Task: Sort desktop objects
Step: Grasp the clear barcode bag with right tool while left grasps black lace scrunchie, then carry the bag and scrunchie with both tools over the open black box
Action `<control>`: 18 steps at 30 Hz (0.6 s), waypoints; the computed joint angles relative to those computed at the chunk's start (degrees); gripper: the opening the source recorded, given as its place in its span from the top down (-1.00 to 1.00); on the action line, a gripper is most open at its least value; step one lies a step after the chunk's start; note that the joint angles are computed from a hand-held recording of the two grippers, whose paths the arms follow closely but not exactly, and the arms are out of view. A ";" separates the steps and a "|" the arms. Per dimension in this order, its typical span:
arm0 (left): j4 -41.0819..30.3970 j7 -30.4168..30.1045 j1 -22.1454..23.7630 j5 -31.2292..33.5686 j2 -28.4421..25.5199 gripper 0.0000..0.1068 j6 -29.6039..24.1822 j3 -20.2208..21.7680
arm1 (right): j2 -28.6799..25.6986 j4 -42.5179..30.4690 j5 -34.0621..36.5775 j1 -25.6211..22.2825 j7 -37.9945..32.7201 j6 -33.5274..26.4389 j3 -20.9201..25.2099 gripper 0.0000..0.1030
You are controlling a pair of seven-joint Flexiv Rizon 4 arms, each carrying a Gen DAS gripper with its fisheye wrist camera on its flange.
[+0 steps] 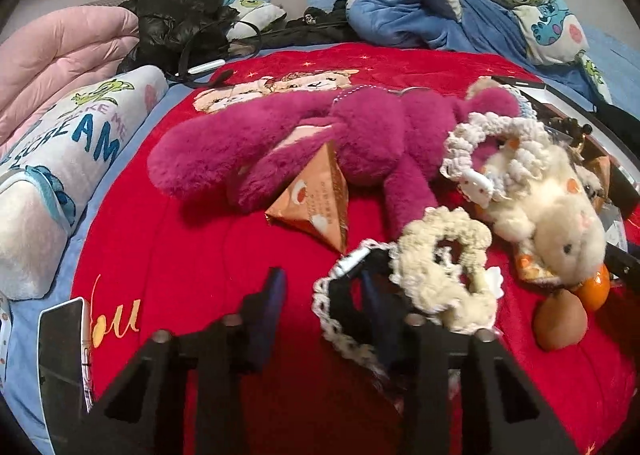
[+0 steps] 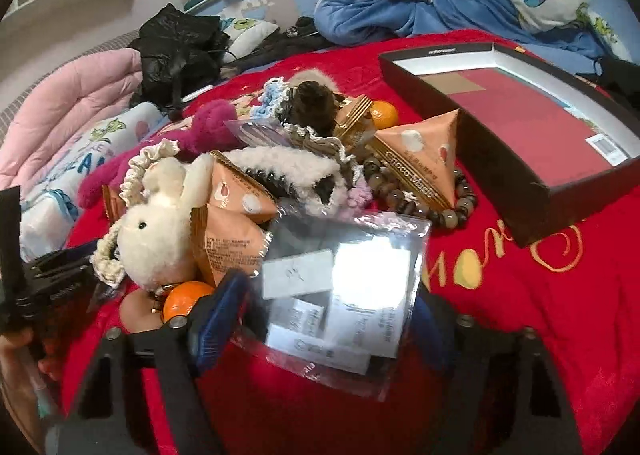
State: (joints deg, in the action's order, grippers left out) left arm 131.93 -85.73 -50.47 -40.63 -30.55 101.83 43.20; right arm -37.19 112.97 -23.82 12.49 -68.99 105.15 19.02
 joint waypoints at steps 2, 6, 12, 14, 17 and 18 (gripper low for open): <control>0.60 0.13 0.85 0.57 0.85 0.65 0.98 -1.21 | 0.20 0.32 0.29 0.68 -0.28 0.62 -0.77 -0.37; 1.66 1.57 1.74 -0.77 1.85 0.72 3.09 -3.30 | -0.01 0.66 0.41 0.49 -0.25 2.14 -0.81 -0.24; 3.93 3.26 5.66 -2.55 4.44 0.73 7.58 -8.80 | -0.58 1.18 -1.04 -1.21 0.76 4.24 0.40 -0.19; 4.54 4.12 6.01 -3.78 4.92 0.73 9.03 -9.95 | -0.55 1.53 -1.39 -1.11 1.11 5.07 0.04 -0.19; 5.32 6.34 4.57 -7.52 4.99 0.73 11.60 -10.48 | -0.27 2.20 -1.19 -0.14 1.55 6.93 -1.29 -0.19; 5.68 6.77 4.53 -8.35 5.25 0.73 12.62 -11.00 | 0.04 2.59 -0.49 0.87 1.53 7.87 -2.40 -0.19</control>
